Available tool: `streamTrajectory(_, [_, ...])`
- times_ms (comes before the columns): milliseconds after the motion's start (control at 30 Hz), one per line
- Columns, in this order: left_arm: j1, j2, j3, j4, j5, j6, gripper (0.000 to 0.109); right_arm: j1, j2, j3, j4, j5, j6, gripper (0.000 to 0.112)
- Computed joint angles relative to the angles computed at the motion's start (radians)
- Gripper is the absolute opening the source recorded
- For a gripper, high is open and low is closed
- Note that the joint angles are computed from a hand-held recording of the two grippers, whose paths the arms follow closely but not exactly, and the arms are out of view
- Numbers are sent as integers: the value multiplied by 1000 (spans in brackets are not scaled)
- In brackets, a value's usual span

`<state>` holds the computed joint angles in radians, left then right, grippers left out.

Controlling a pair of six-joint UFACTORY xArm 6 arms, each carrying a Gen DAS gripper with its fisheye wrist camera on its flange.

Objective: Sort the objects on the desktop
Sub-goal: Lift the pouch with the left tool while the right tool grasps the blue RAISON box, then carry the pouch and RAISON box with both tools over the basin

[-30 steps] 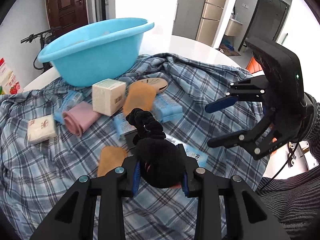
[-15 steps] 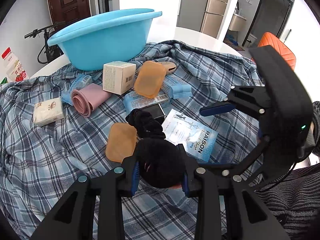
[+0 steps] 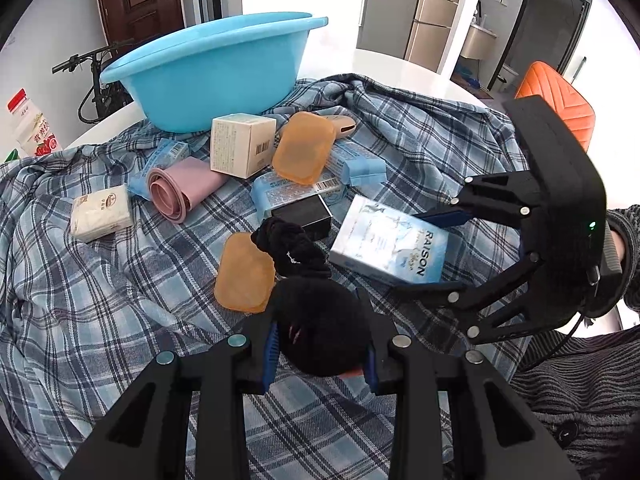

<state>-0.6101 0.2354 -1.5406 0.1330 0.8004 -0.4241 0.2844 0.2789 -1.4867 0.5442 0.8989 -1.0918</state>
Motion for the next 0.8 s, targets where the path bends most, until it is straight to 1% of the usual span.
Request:
streamTrajectory(167, [-8,31,-37,-11,8,17,34,-23,2,-15,-6,37,-4,58])
streamTrajectory(300, [-17,42,-59,-13,10,31,34,-32,-8,-28,16,76,-14,58])
streamTrajectory(467, [-20,46,-72,-4,8,21,34,-37,-30,-30,49,78,-42,58])
streamTrajectory(800, [-25,47,-83,11,8,9,34,-49,-16,-69,65,89,-22,58])
